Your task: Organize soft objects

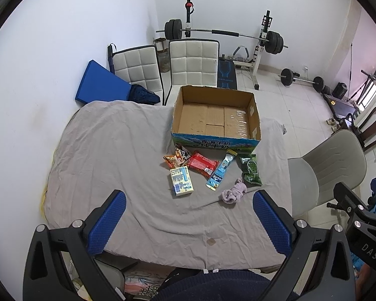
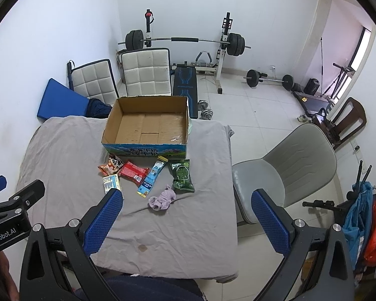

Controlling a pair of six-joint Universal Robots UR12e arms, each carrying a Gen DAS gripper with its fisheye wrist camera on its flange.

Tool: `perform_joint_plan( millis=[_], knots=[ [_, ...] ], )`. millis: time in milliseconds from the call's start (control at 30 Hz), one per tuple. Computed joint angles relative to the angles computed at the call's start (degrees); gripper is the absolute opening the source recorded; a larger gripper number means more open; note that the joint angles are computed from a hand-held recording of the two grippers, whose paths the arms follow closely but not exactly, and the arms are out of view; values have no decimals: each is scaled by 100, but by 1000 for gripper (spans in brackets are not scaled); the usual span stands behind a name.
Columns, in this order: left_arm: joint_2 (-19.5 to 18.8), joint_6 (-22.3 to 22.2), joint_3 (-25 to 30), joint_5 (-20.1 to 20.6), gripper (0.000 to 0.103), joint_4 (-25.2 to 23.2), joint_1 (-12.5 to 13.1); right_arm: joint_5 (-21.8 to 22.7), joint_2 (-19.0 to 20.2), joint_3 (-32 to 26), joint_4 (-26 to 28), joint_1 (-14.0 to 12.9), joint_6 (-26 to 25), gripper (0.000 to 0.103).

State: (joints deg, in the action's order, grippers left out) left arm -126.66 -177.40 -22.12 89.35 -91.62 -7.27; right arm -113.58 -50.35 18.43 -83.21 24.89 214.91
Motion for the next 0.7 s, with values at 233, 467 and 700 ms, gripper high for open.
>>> perform_joint_plan(
  millis=[233,467,700],
  knots=[
    [30,-14,-53,1,103,28,3,-5,-96,220,-211,18,-29,103],
    [87,-12,-166,-33,103,129,20,-64,-37,84,-159,49,-22,103],
    [116,-2,-202,-60,103,138,36,-62,-51,114,-180,52,-15,103]
  ],
)
